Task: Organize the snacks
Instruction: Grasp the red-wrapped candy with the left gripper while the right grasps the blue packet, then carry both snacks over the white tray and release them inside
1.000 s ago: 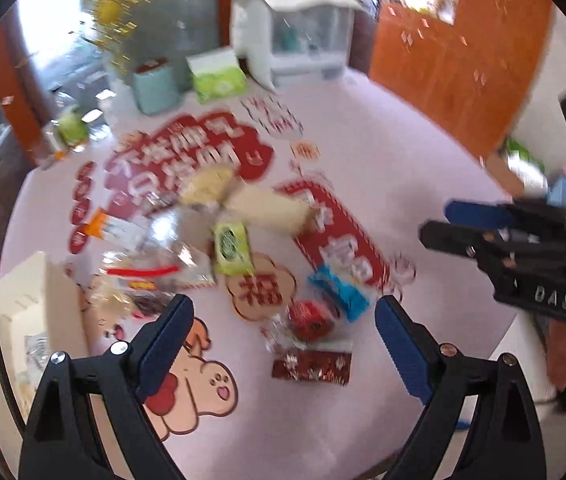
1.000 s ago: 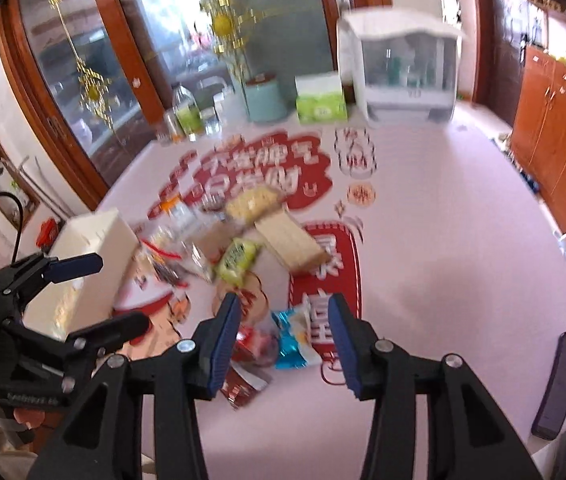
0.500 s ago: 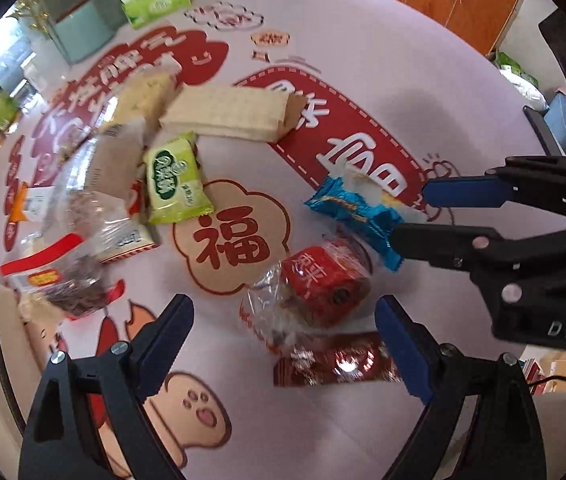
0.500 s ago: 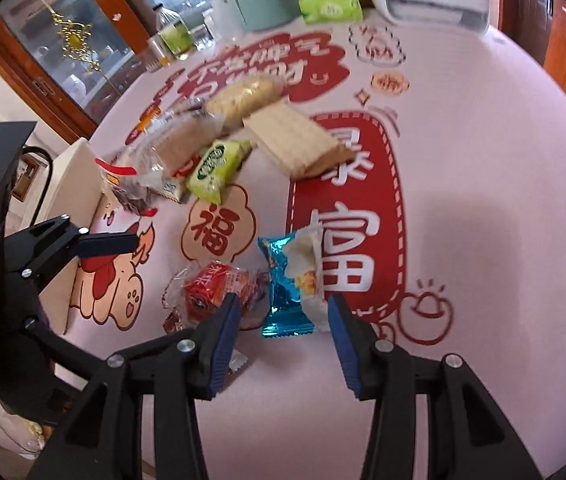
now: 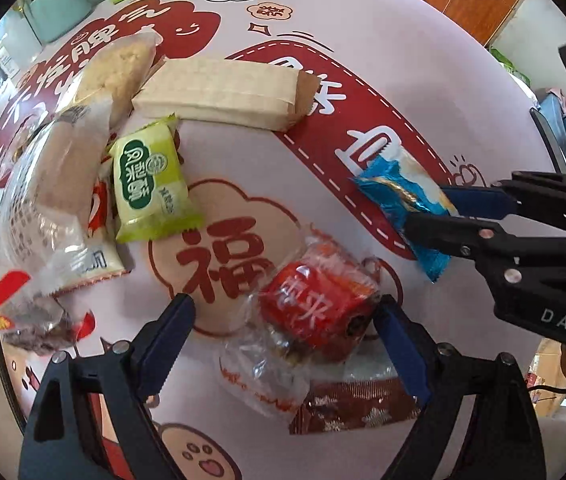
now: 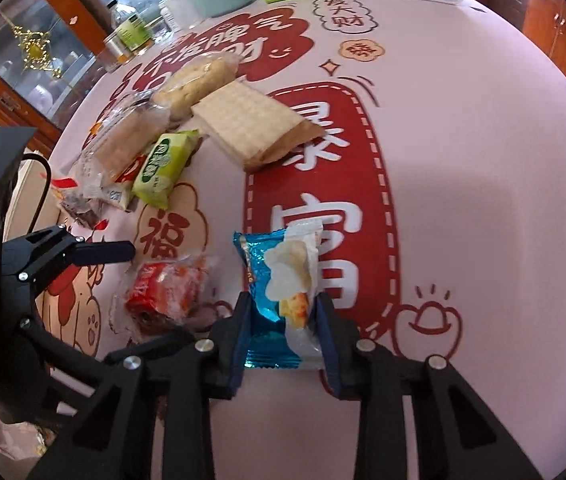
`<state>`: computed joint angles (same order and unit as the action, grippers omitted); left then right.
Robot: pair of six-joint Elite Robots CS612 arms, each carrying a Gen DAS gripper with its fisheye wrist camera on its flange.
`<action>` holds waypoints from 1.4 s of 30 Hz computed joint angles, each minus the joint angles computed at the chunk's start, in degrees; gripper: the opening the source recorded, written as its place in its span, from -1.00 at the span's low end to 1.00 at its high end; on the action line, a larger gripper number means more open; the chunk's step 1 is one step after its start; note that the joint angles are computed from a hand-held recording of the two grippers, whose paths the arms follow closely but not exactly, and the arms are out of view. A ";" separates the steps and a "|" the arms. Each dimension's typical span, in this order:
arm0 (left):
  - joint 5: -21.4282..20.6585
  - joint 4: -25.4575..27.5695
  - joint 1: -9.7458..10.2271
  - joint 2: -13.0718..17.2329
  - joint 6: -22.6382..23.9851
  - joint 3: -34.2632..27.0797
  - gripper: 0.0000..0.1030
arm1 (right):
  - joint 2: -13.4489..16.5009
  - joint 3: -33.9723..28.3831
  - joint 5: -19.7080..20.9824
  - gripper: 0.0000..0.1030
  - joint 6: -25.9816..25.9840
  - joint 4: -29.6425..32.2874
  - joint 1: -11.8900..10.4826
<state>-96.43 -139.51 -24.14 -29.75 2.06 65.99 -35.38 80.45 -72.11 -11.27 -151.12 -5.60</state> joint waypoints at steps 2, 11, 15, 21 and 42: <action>-0.11 -0.31 -0.04 0.22 0.25 -0.37 0.68 | -0.11 0.32 0.02 -0.41 0.58 -0.44 -0.15; 4.99 -1.71 -1.24 0.61 -2.60 -1.16 0.06 | -0.20 0.89 -0.29 -0.45 0.60 -2.07 -0.09; 5.47 -1.93 -1.02 0.10 -7.61 -0.38 0.04 | -0.29 0.87 0.00 -0.49 0.03 -1.75 -0.15; 5.80 -7.07 -0.73 -2.83 -11.80 4.63 0.03 | -1.79 2.63 0.58 -0.53 -2.53 -1.62 -0.06; 12.70 -23.65 -1.44 -14.24 -25.01 21.93 0.04 | -9.05 10.82 5.89 -0.53 -20.50 -4.85 1.77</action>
<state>-83.73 -163.16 -25.58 -43.99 -22.95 87.92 -44.43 91.27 -66.22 -31.78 -155.97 -3.83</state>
